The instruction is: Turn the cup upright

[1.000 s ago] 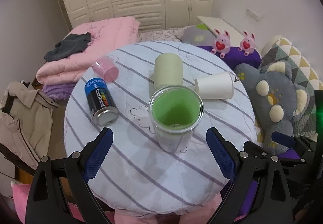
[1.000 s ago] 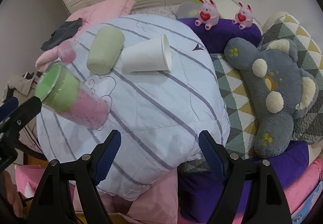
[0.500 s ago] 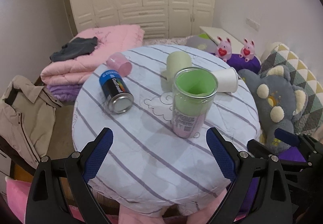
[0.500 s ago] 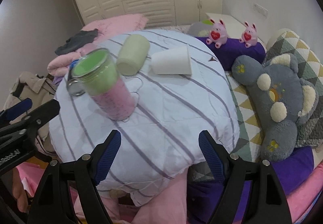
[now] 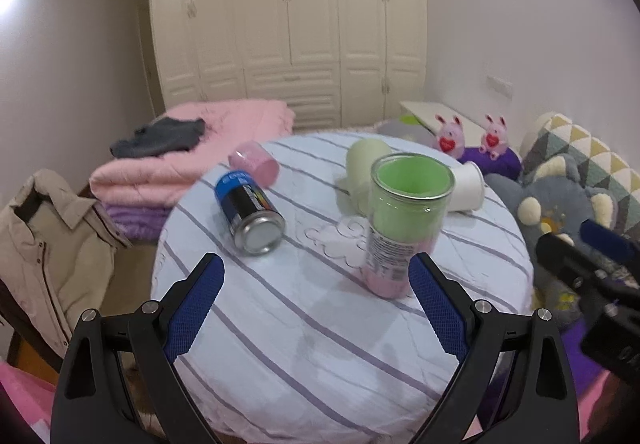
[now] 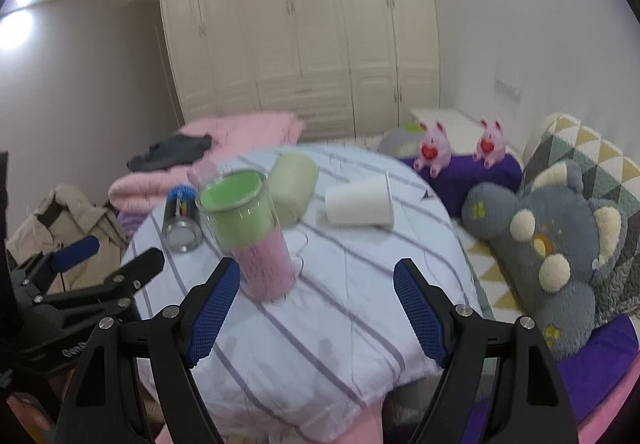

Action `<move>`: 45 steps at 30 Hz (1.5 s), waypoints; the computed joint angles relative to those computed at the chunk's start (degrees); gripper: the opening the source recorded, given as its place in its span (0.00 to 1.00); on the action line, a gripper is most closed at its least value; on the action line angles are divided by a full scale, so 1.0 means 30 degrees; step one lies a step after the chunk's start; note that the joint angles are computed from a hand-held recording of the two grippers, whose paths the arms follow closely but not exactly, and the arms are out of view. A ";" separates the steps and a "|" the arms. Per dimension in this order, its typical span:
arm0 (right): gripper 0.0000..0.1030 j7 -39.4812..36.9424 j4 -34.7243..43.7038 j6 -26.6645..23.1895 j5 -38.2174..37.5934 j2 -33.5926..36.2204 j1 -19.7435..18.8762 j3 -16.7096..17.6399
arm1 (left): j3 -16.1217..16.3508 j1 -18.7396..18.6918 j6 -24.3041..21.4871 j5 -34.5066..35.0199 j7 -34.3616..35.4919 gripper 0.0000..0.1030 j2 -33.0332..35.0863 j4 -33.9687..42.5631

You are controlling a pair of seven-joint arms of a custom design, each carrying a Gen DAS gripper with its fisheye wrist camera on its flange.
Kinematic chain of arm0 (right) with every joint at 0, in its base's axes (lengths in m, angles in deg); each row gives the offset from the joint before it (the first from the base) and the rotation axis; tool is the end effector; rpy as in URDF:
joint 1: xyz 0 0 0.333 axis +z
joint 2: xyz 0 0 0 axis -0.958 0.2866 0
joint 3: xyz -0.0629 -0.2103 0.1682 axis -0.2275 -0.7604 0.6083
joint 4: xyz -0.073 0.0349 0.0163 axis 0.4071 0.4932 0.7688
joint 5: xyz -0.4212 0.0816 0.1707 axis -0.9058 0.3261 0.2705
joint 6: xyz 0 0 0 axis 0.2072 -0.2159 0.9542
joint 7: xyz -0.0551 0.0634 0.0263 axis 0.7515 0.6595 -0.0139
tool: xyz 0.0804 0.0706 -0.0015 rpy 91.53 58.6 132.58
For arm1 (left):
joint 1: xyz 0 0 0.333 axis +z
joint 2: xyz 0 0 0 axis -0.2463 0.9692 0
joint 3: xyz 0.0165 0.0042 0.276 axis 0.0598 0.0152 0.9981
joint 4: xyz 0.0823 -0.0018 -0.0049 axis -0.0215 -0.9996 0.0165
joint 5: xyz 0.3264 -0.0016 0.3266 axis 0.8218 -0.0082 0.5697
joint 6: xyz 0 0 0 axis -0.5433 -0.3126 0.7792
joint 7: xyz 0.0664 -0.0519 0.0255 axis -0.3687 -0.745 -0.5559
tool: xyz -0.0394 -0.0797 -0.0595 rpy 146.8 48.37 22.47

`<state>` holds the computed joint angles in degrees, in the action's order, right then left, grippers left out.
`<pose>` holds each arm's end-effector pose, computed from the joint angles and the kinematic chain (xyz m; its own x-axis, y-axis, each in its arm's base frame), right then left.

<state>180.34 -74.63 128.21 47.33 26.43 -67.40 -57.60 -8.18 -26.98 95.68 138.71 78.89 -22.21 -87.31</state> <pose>0.4487 0.1860 0.3888 0.2195 -0.9694 -0.1099 -0.5403 -0.0270 -0.8410 0.4326 -0.3341 0.3811 0.1069 -0.9935 -0.0381 -0.5464 -0.0266 -0.8371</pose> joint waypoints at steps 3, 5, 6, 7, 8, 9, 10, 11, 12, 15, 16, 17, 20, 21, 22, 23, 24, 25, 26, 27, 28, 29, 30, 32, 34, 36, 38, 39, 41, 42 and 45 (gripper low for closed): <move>0.79 -0.0201 -0.0139 0.1506 0.1219 -0.0041 -0.2541 0.3202 | -0.0130 0.0380 0.0630 0.1775 -0.1744 0.92 -0.0008 -0.0228; 0.78 -0.0930 -0.0120 0.2456 0.3009 -0.0111 -0.4526 0.5894 | -0.0142 0.0566 0.1014 0.3108 -0.3294 0.92 -0.0041 -0.0423; 0.78 -0.1032 -0.0129 0.2869 0.3396 -0.0101 -0.5093 0.6644 | -0.0168 0.0635 0.1053 0.3840 -0.4148 0.92 -0.0051 -0.0511; 0.78 -0.1308 -0.0160 0.3116 0.3779 -0.0060 -0.5140 0.6837 | -0.0110 0.0609 0.1093 0.4299 -0.4557 0.93 -0.0003 -0.0529; 0.78 -0.1630 -0.0106 0.3398 0.4213 0.0099 -0.5385 0.7257 | -0.0074 0.0575 0.0943 0.4703 -0.4845 0.93 0.0088 -0.0538; 0.78 -0.1926 -0.0086 0.3506 0.4645 0.0175 -0.5533 0.7578 | -0.0051 0.0474 0.0613 0.4876 -0.4987 0.93 0.0194 -0.0510; 0.78 -0.2267 -0.0001 0.3668 0.5039 0.0369 -0.5732 0.7915 | -0.0033 0.0350 0.0320 0.5071 -0.5193 0.93 0.0248 -0.0528; 0.78 -0.2668 0.0106 0.3929 0.5439 0.0639 -0.5997 0.8331 | -0.0037 0.0281 0.0000 0.5493 -0.5577 0.93 0.0331 -0.0538; 0.78 -0.2978 0.0090 0.4040 0.5805 0.0700 -0.6045 0.8512 | 0.0053 0.0188 -0.0063 0.5847 -0.5871 0.93 0.0416 -0.0536; 0.79 -0.4173 0.0261 0.4707 0.7314 0.1150 -0.6768 0.9763 | 0.0358 -0.0074 -0.0087 0.6699 -0.6732 0.93 0.0584 -0.0574; 0.78 -0.4494 0.0314 0.4920 0.7651 0.1356 -0.6807 0.9911 | 0.0452 -0.0158 -0.0075 0.6950 -0.6969 0.93 0.0607 -0.0618; 0.78 -0.4813 0.0371 0.4959 0.8155 0.1481 -0.6873 1.0125 | 0.0534 -0.0224 -0.0067 0.7230 -0.7210 0.93 0.0659 -0.0625; 0.79 -0.5145 0.0320 0.5385 0.8543 0.2134 -0.6130 0.9487 | 0.0601 -0.0491 -0.0634 0.7509 -0.7460 0.93 0.0818 -0.0617; 0.79 -0.5172 0.0302 0.5522 0.8548 0.2350 -0.5796 0.9116 | 0.0615 -0.0574 -0.0725 0.7754 -0.7659 0.93 0.0836 -0.0630; 0.79 -0.5109 0.0241 0.5637 0.8405 0.2519 -0.5356 0.8602 | 0.0662 -0.0645 -0.0731 0.7989 -0.7822 0.93 0.0853 -0.0643; 0.79 -0.4975 0.0170 0.5788 0.8136 0.2716 -0.4879 0.8009 | 0.0698 -0.0727 -0.0782 0.8104 -0.7881 0.93 0.0881 -0.0635; 0.79 -0.5223 0.0192 0.5847 0.8396 0.2833 -0.4701 0.7886 | 0.0721 -0.0811 -0.0860 0.8159 -0.7904 0.93 0.0923 -0.0617; 0.79 -0.5566 0.0243 0.5887 0.8778 0.2922 -0.4592 0.7856 | 0.0766 -0.0868 -0.0877 0.8258 -0.7952 0.94 0.0949 -0.0611; 0.79 -0.5803 0.0259 0.6018 0.8963 0.3019 -0.4397 0.7705 | 0.0783 -0.0931 -0.0910 0.8390 -0.8029 0.95 0.0950 -0.0627; 0.79 -0.6087 0.0300 0.6076 0.9249 0.3092 -0.4227 0.7620 | 0.0790 -0.1000 -0.0992 0.8454 -0.8079 0.95 0.0937 -0.0654; 0.79 -0.6363 0.0343 0.6117 0.9573 0.3144 -0.4063 0.7535 | 0.0762 -0.1066 -0.1160 0.8565 -0.8205 0.95 0.0910 -0.0691; 0.79 -0.6348 0.0313 0.6262 0.9510 0.3207 -0.3738 0.7187 | 0.0789 -0.1105 -0.1198 0.8660 -0.8257 0.95 0.0905 -0.0693; 0.79 -0.6299 0.0319 0.6392 0.9310 0.3348 -0.3415 0.6785 | 0.0824 -0.1144 -0.1196 0.8693 -0.8260 0.95 0.0911 -0.0687; 0.78 -0.6467 0.0329 0.6437 0.9363 0.3401 -0.2883 0.6239 | 0.0874 -0.1189 -0.1232 0.8794 -0.8375 0.95 0.0917 -0.0672; 0.79 -0.6871 0.0380 0.6477 0.9640 0.3497 -0.2463 0.5875 | 0.0899 -0.1244 -0.1267 0.8847 -0.8433 0.95 0.0895 -0.0678; 0.79 -0.6959 0.0368 0.6569 0.9615 0.3585 -0.1918 0.5321 | 0.0883 -0.1292 -0.1381 0.8889 -0.8476 0.95 0.0835 -0.0728; 0.79 -0.7012 0.0372 0.6780 0.9595 0.3730 -0.1394 0.4775 | 0.0872 -0.1329 -0.1497 0.8865 -0.8480 0.95 0.0756 -0.0790; 0.79 -0.7061 0.0373 0.6878 0.9599 0.3781 -0.1141 0.4520 | 0.0878 -0.1340 -0.1500 0.8840 -0.8446 0.95 0.0724 -0.0806; 0.79 -0.7335 0.0428 0.6814 0.9742 0.3844 -0.0671 0.4093 | 0.0858 -0.1350 -0.1556 0.8911 -0.8570 0.95 0.0685 -0.0830; 0.79 -0.7536 0.0449 0.6878 0.9950 0.3884 -0.0462 0.3949 | 0.0859 -0.1358 -0.1542 0.8938 -0.8604 0.95 0.0635 -0.0857; 0.79 -0.7843 0.0456 0.6856 1.0020 0.3944 0.0266 0.3243 | 0.0840 -0.1362 -0.1572 0.8993 -0.8645 0.95 0.0527 -0.0933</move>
